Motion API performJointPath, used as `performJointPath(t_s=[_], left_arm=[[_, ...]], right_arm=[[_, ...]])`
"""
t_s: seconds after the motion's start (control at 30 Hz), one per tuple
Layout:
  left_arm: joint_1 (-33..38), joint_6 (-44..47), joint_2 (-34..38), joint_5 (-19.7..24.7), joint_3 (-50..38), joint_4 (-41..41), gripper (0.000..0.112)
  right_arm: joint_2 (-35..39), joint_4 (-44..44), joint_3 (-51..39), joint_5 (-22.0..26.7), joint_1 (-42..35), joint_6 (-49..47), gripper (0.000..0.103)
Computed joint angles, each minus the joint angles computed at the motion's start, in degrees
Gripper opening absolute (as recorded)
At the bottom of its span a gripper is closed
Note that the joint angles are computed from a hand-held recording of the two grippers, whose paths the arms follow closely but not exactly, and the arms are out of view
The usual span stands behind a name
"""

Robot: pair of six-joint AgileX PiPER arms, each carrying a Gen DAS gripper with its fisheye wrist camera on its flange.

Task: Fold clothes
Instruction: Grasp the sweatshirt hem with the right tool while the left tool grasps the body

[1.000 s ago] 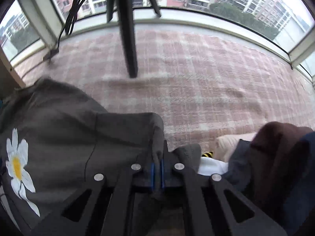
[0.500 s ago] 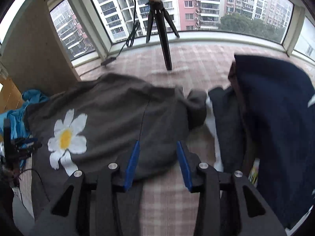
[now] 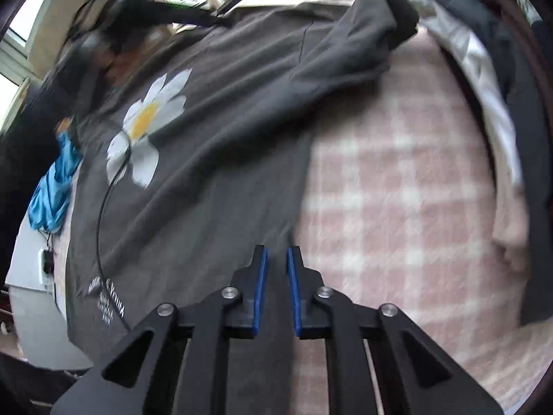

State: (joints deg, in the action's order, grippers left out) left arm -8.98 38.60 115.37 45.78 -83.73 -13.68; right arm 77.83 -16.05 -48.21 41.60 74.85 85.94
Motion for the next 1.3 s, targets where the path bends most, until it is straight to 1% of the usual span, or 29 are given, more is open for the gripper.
performJointPath(t_s=[0.03, 0.07, 0.1, 0.13, 0.17, 0.23, 0.27, 0.3, 0.33, 0.4, 0.5, 0.57, 0.63, 0.7, 0.73, 0.77, 0.8, 0.83, 0.87, 0.9, 0.93, 1.0, 1.03, 1.07, 1.1, 1.13, 1.17, 1.27, 1.3], left_arm=[[-0.6, 0.6, 0.5, 1.5, -0.5, 0.0, 0.049], [-1.2, 3.5, -0.5, 0.6, 1.3, -0.8, 0.050], [-1.9, 5.8, -1.6, -1.7, 3.7, -0.6, 0.051], [-2.6, 6.0, -2.0, -3.8, 5.2, 0.7, 0.048], [-3.2, 4.9, -1.4, -3.7, 5.0, 2.4, 0.048], [-3.4, 3.9, 0.4, -1.8, 2.5, 1.3, 0.028], [-3.4, 3.5, 1.4, -0.9, 1.2, 0.5, 0.017], [-3.4, 2.5, 1.5, -0.8, 0.6, 1.0, 0.002], [-3.1, 2.5, 1.5, -0.7, 0.4, 0.6, 0.001], [-2.8, 2.3, 1.2, -0.4, 0.1, 0.3, 0.001], [-2.5, 2.9, -1.2, -2.3, 1.5, 0.2, 0.001], [-2.1, 0.3, -1.4, -2.6, 0.3, 1.4, 0.001], [-1.5, -4.4, -1.2, -4.2, -0.7, 4.3, 0.001], [-0.5, -5.5, 0.0, -5.3, -2.2, 4.6, 0.000], [-0.7, -7.6, 1.1, -4.5, -3.4, 6.8, 0.000], [-0.5, -8.7, 2.5, -1.8, -5.6, 7.5, 0.000], [0.1, -7.6, 3.2, 0.9, -7.0, 5.9, 0.004], [0.6, -5.5, 2.6, 1.4, -6.6, 3.8, 0.008], [0.5, -4.1, 0.9, -0.4, -4.7, 4.0, 0.010], [0.3, -2.7, -0.8, -2.5, -2.7, 4.2, 0.016], [0.2, -2.3, -2.0, -4.0, -1.6, 5.0, 0.023], [1.3, -2.4, -2.7, -4.5, -2.0, 5.3, 0.024], [2.2, -2.3, -2.4, -3.5, -3.3, 4.8, 0.025], [2.8, -3.4, -1.1, -2.6, -6.0, 5.7, 0.025], [3.2, -4.6, 0.2, -1.7, -8.7, 6.7, 0.027], [3.3, -5.9, 1.1, -2.0, -9.9, 8.2, 0.029], [4.1, -5.2, 1.6, -1.5, -10.6, 8.0, 0.029], [5.4, -1.4, 3.0, 1.4, -11.4, 5.4, 0.029], [5.4, -0.9, 3.4, 1.5, -11.4, 5.4, 0.029]], right_arm=[[0.0, 0.2, 0.4, -0.4, 0.3, -0.2, 0.012], [-0.1, -0.1, 0.6, -0.3, 0.6, 0.0, 0.012], [-0.2, -0.3, 0.7, -0.3, 0.6, -0.2, 0.012], [-0.3, 0.0, 0.8, -0.6, 0.3, -1.0, 0.012], [-0.5, 0.4, 1.1, -1.2, -0.1, -1.7, 0.012], [-0.4, 1.0, 1.4, -3.0, -0.8, -3.0, 0.012], [-0.3, 1.3, 1.4, -3.9, -1.1, -3.8, 0.012], [0.1, 1.3, 1.1, -3.9, -1.1, -4.6, 0.012], [0.8, 1.2, 0.5, -3.4, -0.9, -5.5, 0.013], [1.7, 1.5, -0.6, -2.3, -0.8, -7.5, 0.012], [1.1, 4.9, -0.2, -1.7, -2.6, -11.4, 0.003], [0.5, 6.2, 0.3, -1.7, -3.1, -12.4, 0.003], [1.1, 5.1, -0.5, -0.4, -2.2, -12.0, 0.003], [1.9, 3.9, -1.5, 0.9, -1.3, -11.6, 0.003], [2.0, 3.8, -1.6, 1.1, -1.2, -11.4, 0.003], [2.1, 4.0, -1.7, 1.1, -1.2, -11.5, 0.003], [1.9, 4.7, -1.5, 0.8, -1.7, -12.5, 0.003], [1.2, 5.6, -1.0, 0.4, -2.5, -13.0, 0.003], [0.2, 6.4, -0.2, -0.1, -3.5, -13.1, 0.003], [-0.8, 7.3, 0.5, -0.6, -4.5, -13.2, 0.003], [-1.7, 6.6, 0.6, 0.1, -5.4, -12.5, 0.006], [-2.9, 2.8, -0.1, 3.3, -6.7, -9.9, 0.012], [-3.6, 1.5, -0.2, 3.8, -8.0, -9.5, 0.020], [-4.6, 0.7, 0.5, 2.3, -10.0, -9.0, 0.028], [-5.8, -0.2, 1.6, -0.2, -12.2, -8.1, 0.032], [-6.3, 0.0, 2.3, -2.7, -14.9, -8.7, 0.040], [-6.0, 1.4, 2.7, -5.4, -17.9, -10.6, 0.044], [-3.7, 2.6, 1.8, -9.2, -23.4, -14.2, 0.044], [-2.4, 3.9, 1.2, -10.3, -24.8, -16.0, 0.044]])
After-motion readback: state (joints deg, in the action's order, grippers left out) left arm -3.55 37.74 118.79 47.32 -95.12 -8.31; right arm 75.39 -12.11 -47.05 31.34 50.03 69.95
